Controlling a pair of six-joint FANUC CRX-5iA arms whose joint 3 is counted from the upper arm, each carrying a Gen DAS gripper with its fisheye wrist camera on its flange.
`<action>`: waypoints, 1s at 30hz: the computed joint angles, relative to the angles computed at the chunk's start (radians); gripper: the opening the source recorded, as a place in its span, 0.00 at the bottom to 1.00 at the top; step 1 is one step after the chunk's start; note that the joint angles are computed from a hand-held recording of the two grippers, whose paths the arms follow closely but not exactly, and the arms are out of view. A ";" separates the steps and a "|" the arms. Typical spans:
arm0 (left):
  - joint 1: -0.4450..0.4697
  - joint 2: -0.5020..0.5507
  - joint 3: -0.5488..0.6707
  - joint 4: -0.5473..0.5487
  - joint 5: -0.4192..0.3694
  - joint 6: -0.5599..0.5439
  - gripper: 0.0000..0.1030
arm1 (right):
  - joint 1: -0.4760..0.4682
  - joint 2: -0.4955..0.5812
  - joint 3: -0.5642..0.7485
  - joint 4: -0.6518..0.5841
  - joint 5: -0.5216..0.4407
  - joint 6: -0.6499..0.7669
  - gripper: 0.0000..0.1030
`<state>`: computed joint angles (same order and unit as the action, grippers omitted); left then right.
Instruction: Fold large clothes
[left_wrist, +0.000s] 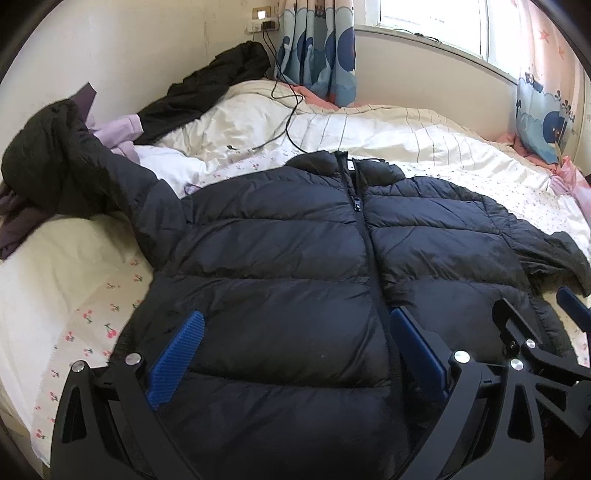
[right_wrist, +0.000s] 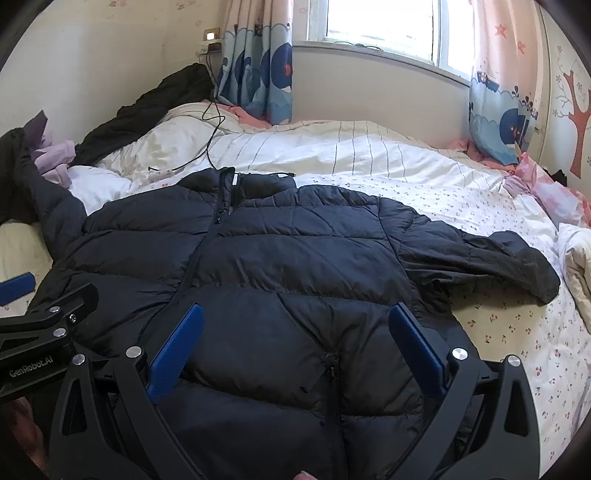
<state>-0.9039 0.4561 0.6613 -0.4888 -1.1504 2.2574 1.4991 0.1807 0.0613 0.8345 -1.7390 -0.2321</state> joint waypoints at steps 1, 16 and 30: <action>0.002 0.004 0.006 0.010 0.001 0.002 0.94 | 0.000 -0.002 -0.001 0.000 -0.002 -0.007 0.94; 0.022 0.014 0.010 0.070 0.023 0.016 0.94 | -0.005 -0.034 -0.027 -0.031 0.046 -0.022 0.94; -0.012 0.034 0.065 -0.024 -0.038 0.007 0.94 | -0.011 -0.040 -0.036 -0.051 0.058 -0.032 0.94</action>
<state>-0.9160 0.4906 0.7263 -0.5128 -1.1882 2.2647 1.4884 0.1408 0.0255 0.7831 -1.6808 -0.2636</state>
